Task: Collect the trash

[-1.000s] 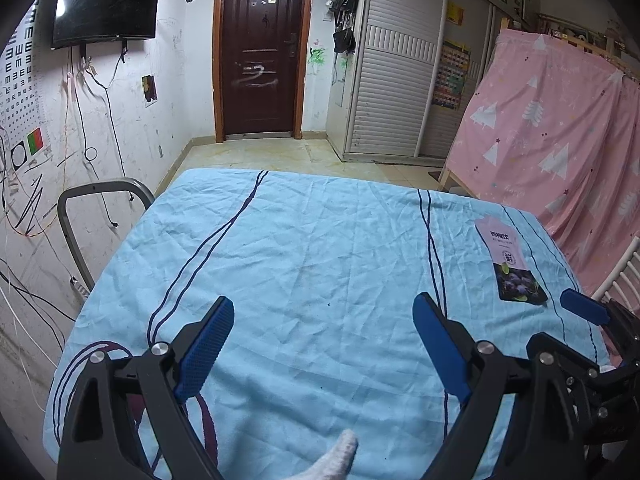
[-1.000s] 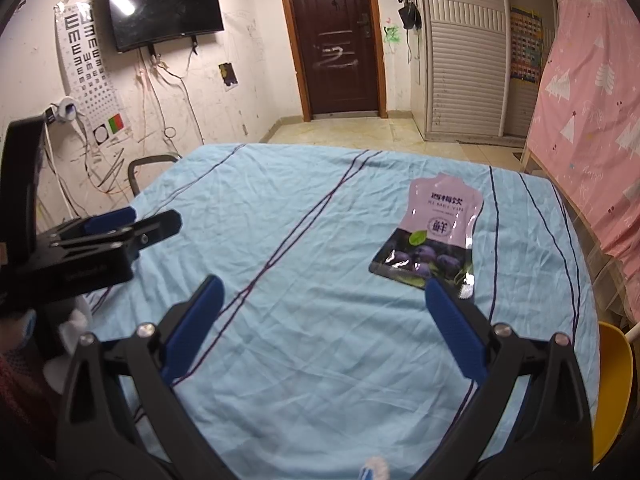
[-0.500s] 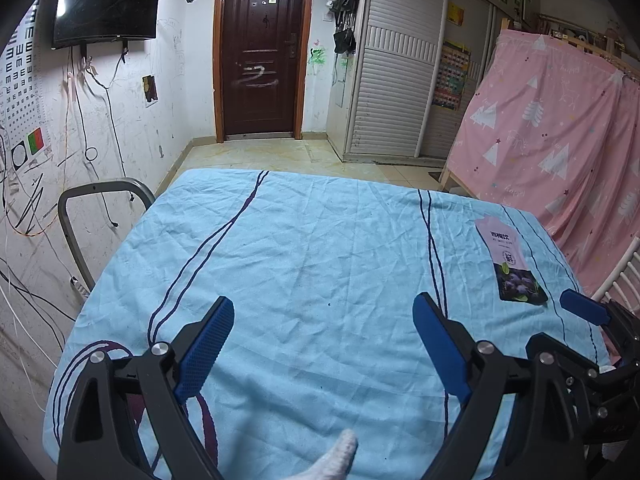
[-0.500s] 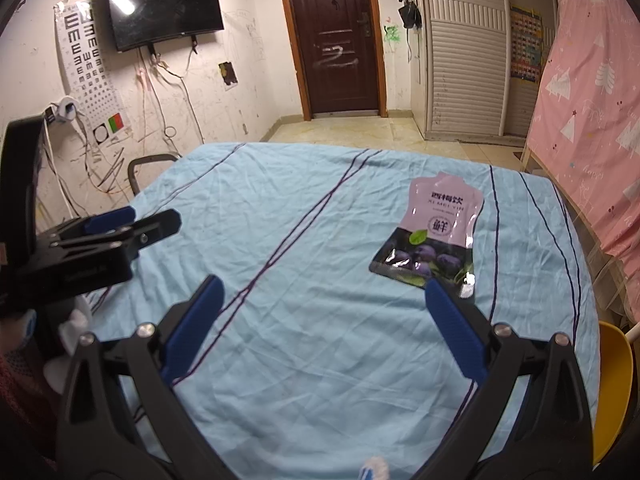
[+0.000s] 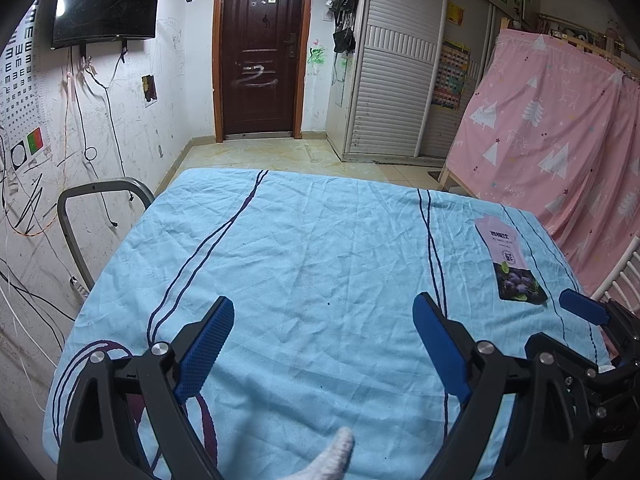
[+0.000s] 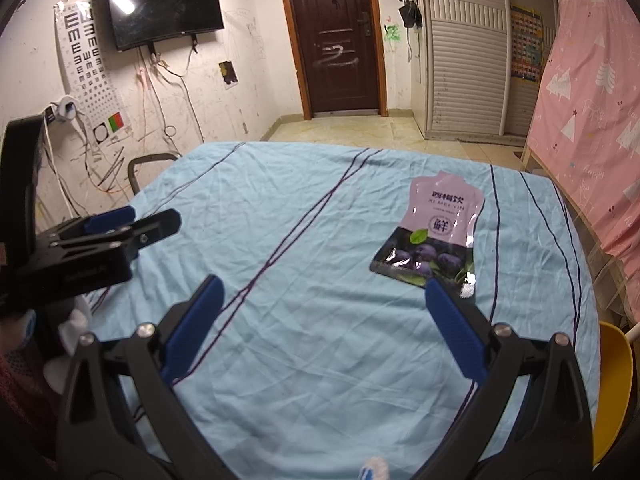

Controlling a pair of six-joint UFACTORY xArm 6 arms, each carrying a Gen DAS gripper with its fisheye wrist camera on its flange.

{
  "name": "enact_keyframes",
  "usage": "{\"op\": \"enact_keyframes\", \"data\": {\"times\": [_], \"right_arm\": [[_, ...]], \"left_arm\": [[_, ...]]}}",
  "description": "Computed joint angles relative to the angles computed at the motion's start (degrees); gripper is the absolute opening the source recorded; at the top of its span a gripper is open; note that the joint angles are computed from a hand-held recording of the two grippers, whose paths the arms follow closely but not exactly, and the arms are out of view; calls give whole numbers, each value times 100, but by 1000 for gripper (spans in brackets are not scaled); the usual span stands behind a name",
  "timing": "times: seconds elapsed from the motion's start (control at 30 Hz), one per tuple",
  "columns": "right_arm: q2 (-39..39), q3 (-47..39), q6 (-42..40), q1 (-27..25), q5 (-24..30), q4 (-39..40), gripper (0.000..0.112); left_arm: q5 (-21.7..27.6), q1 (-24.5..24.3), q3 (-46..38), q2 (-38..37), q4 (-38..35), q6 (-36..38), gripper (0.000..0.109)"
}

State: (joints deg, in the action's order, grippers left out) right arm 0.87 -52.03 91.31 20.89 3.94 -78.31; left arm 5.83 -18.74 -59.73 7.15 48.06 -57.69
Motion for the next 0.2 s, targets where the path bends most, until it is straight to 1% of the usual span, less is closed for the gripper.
{"op": "enact_keyframes", "data": {"times": [0.2], "right_arm": [[6, -4, -13, -3, -4, 15, 97]], "left_arm": [[3, -4, 33, -13, -48, 3, 82]]}}
